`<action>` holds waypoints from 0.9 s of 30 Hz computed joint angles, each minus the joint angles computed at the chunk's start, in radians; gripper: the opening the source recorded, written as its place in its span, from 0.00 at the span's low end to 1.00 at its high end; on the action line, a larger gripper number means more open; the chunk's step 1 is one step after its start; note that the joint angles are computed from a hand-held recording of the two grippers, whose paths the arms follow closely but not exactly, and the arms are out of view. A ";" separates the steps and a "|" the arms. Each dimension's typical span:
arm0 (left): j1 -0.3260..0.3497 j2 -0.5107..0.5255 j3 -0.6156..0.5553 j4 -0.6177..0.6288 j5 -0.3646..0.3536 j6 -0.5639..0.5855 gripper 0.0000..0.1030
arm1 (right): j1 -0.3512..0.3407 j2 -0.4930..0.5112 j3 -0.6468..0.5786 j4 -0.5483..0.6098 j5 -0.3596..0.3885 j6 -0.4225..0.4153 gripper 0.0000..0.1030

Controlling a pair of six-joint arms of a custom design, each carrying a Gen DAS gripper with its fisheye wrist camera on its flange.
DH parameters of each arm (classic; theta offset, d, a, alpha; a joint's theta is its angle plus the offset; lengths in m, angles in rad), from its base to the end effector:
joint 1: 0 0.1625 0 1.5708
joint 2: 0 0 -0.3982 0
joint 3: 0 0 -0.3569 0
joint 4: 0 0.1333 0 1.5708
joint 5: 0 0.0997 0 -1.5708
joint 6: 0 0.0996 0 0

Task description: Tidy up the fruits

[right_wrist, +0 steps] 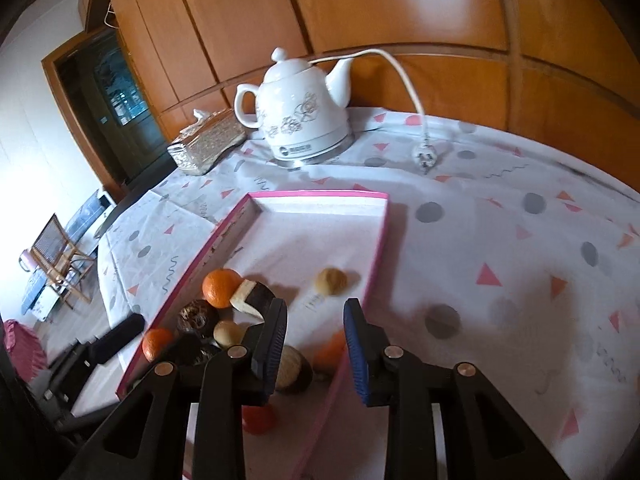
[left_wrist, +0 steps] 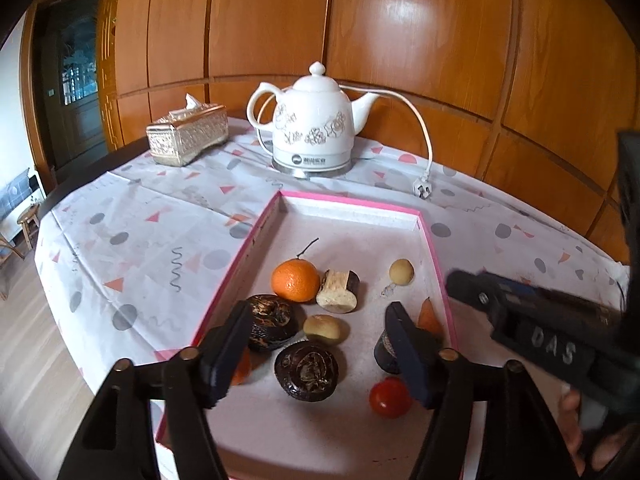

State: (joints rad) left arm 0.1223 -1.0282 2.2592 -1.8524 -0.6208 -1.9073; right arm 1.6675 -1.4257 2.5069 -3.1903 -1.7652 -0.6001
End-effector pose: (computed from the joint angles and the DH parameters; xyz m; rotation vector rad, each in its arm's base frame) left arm -0.3069 -0.2536 0.0522 0.0611 2.1075 -1.1542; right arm 0.1484 -0.3484 0.2088 0.8682 -2.6067 0.6670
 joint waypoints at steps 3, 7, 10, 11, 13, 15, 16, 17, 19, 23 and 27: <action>-0.020 -0.002 -0.009 0.040 -0.002 -0.027 0.74 | -0.004 -0.027 0.047 -0.069 -0.026 -0.008 0.29; -0.045 -0.003 -0.016 0.080 -0.014 -0.059 0.80 | -0.008 -0.048 0.098 -0.158 -0.072 -0.013 0.29; -0.064 -0.005 -0.013 0.091 -0.026 -0.079 0.83 | -0.011 -0.055 0.139 -0.231 -0.105 -0.019 0.29; -0.069 -0.005 -0.012 0.095 -0.030 -0.087 0.85 | -0.009 -0.052 0.153 -0.265 -0.116 -0.028 0.29; -0.080 -0.003 -0.014 0.107 -0.039 -0.100 0.88 | -0.008 -0.048 0.172 -0.305 -0.130 -0.036 0.31; -0.088 -0.001 -0.014 0.113 -0.042 -0.108 0.89 | -0.007 -0.044 0.191 -0.344 -0.138 -0.041 0.31; -0.092 -0.002 -0.015 0.120 -0.045 -0.115 0.92 | -0.006 -0.040 0.200 -0.361 -0.141 -0.045 0.31; -0.093 -0.002 -0.016 0.124 -0.048 -0.120 0.95 | -0.002 -0.034 0.207 -0.380 -0.148 -0.050 0.31; -0.097 -0.004 -0.017 0.136 -0.048 -0.133 0.96 | 0.004 -0.020 0.218 -0.408 -0.157 -0.060 0.31; -0.103 -0.003 -0.022 0.145 -0.045 -0.134 0.99 | 0.012 -0.006 0.225 -0.423 -0.167 -0.063 0.31; -0.107 0.000 -0.028 0.149 -0.045 -0.130 1.00 | 0.014 -0.003 0.228 -0.432 -0.168 -0.069 0.31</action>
